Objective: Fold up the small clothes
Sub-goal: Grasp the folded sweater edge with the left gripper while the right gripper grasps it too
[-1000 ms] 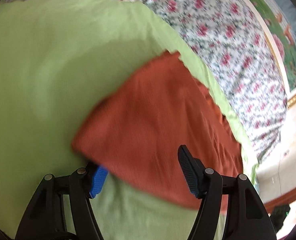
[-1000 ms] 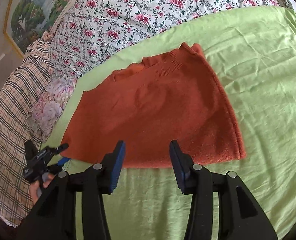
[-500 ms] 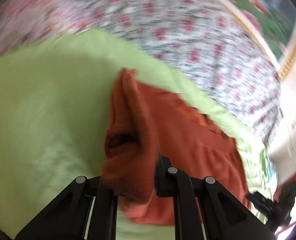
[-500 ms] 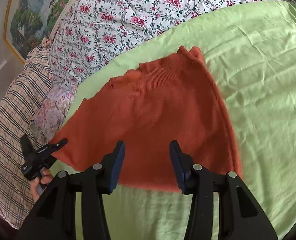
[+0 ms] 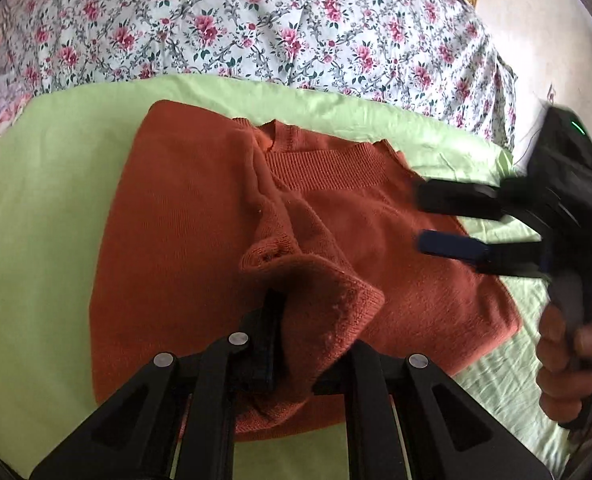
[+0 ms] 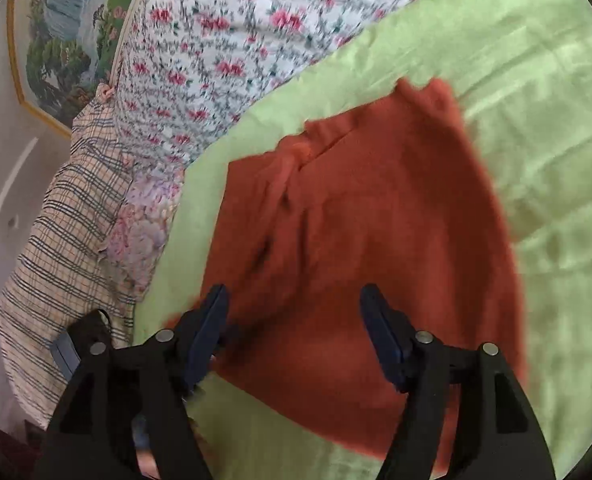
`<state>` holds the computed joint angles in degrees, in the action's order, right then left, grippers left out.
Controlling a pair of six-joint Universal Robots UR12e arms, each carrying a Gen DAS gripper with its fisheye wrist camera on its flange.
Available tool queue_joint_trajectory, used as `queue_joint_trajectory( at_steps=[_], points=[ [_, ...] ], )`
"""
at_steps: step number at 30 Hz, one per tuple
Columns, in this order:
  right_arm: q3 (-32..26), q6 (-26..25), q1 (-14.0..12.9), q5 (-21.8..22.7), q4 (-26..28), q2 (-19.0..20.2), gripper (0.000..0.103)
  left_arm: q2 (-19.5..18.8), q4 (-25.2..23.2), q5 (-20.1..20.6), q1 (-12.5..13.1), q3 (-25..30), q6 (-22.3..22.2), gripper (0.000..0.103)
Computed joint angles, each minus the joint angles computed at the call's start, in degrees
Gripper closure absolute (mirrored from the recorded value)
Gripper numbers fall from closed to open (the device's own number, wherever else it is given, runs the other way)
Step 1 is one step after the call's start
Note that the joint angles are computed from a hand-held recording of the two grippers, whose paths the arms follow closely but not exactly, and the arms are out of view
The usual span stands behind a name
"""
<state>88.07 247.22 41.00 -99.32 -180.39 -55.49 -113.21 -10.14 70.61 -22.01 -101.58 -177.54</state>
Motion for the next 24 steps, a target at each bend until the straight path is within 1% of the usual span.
queue_joint_trajectory(
  at_steps=[1,3,5,6,9,10,11,12,13,14,15,17,19,20,21,22,24],
  points=[
    [-0.61,-0.18,-0.58,1.78,0.43,0.45,0.032,0.05,0.53,0.42,-0.12,-0.13,0.28,0.094],
    [-3.35,-0.65,-2.14,6.96,1.68,2.35,0.031,0.32,1.86,1.66,-0.29,-0.69,1.6,0.094],
    [-5.96,-1.28,-3.45,10.85,2.17,4.22,0.027,0.6,2.75,2.47,-0.41,-1.14,2.93,0.094],
    [-8.34,-1.97,-4.35,13.78,3.95,5.62,0.024,0.75,2.8,2.81,-0.52,-1.28,3.63,0.094],
    [-13.15,-3.68,-5.68,17.55,7.64,8.34,0.024,0.96,2.56,2.74,-0.57,-1.3,4.65,0.095],
    [-14.68,-4.62,-5.96,18.39,9.17,9.08,0.034,1.12,2.46,2.61,-0.56,-1.37,4.91,0.095],
    [-16.35,-6.11,-6.02,18.56,11.49,9.65,0.05,1.35,2.36,2.46,-0.56,-1.37,5.16,0.095],
    [-17.36,-7.59,-5.98,18.21,13.82,9.76,0.082,1.56,2.18,2.01,-0.53,-1.31,5.3,0.095],
    [-17.72,-8.4,-5.94,17.47,15.33,9.57,0.085,1.8,2.27,1.36,-0.5,-1.27,5.46,0.095],
    [-17.47,-8.95,-5.89,16.73,15.25,9.19,0.086,2.14,2.47,0.58,-0.52,-1.3,5.49,0.095],
    [-16.53,-9.88,-5.73,15.63,13.79,8.39,0.086,2.35,2.39,-0.98,-0.47,-1.09,5.35,0.095],
    [-14.27,-12.17,-5.15,12.27,11.75,6.26,0.087,2.55,1.72,-5.39,-0.43,-0.42,4.57,0.095],
    [-11.38,-13.8,-4.59,8.52,10.32,3.61,0.087,2.17,-0.16,-9.21,-1.1,0.95,4.48,0.094],
    [-10.0,-14.31,-4.37,6.74,10.0,2.38,0.087,1.9,-1.3,-10.21,-1.48,1.55,4.66,0.094],
    [-7.78,-15.01,-4.11,4.4,10.23,0.61,0.087,1.46,-2.51,-11.24,-2.01,2.21,4.74,0.094],
    [-7.22,-15.27,-4.08,3.03,11.45,-0.03,0.087,0.9,-3.36,-12.45,-2.5,2.73,5.22,0.094],
    [-4.0,-14.02,-4.04,0.69,13.92,-2.15,0.087,-0.01,-5.94,-12.89,-3.62,3.64,6.74,0.094]
  ],
)
